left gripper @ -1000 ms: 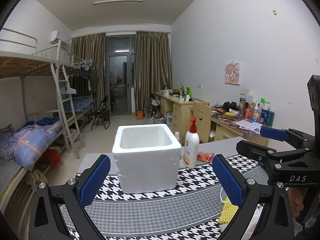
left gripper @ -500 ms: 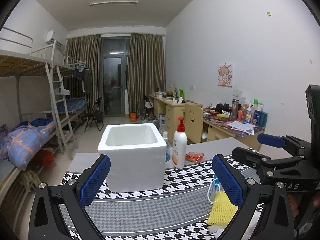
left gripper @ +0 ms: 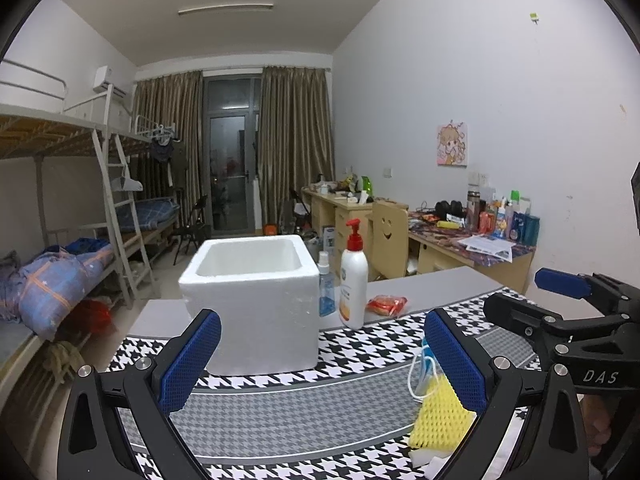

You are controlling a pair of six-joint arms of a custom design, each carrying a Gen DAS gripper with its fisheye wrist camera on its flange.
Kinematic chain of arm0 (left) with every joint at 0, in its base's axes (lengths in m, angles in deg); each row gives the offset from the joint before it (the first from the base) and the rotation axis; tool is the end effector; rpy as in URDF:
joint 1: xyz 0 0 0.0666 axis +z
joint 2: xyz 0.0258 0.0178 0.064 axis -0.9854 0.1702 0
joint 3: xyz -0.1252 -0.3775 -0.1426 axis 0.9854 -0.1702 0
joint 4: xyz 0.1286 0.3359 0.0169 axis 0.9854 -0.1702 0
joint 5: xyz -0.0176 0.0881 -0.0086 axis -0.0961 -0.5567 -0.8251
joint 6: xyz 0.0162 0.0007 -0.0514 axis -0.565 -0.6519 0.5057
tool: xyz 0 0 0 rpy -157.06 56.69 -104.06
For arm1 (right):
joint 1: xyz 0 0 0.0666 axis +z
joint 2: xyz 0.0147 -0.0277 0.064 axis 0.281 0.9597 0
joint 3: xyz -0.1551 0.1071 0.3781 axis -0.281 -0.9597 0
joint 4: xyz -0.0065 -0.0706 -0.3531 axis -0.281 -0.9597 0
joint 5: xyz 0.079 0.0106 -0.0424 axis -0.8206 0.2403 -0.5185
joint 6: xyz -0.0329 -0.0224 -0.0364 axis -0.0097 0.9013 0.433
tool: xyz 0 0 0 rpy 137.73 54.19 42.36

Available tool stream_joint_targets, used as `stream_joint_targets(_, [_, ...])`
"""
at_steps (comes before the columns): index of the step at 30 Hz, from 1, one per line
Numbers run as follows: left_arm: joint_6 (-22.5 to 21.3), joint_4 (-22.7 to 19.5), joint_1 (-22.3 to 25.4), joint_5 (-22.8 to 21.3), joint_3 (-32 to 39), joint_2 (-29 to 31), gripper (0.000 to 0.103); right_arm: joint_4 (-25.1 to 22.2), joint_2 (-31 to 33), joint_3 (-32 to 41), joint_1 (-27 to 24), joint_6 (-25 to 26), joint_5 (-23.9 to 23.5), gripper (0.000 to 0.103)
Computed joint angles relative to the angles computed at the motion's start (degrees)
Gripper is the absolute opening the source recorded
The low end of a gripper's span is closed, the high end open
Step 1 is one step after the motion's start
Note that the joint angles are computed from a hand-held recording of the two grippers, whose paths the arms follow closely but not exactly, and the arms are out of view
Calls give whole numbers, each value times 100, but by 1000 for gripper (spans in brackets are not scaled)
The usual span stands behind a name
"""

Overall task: Organize soft objects
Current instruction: 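Move the left tool toward the yellow mesh sponge while the right tool approaches the white tissue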

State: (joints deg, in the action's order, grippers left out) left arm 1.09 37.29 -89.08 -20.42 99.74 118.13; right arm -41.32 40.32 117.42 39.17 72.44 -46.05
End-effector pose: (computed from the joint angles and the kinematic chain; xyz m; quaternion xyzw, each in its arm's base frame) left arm 0.5202 -0.0855 0.4199 0.1039 0.7887 -0.0808 0.6005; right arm 0.5354 0.2160 0.4265 -0.0402 0.8296 0.0528 0.5544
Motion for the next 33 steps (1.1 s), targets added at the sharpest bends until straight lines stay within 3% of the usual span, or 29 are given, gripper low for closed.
stream_joint_targets(5, [91,-153,-30,201,47,44,102,61,-77,-158,-20,-34,97,95])
stream_joint_targets(18, [102,-275,-117,234,156,227,102,66,-211,-464,-107,-228,356,95])
stream_joint_targets(33, [-226,-625,-285,545,355,465,102,-240,-313,-766,-160,-649,615,95])
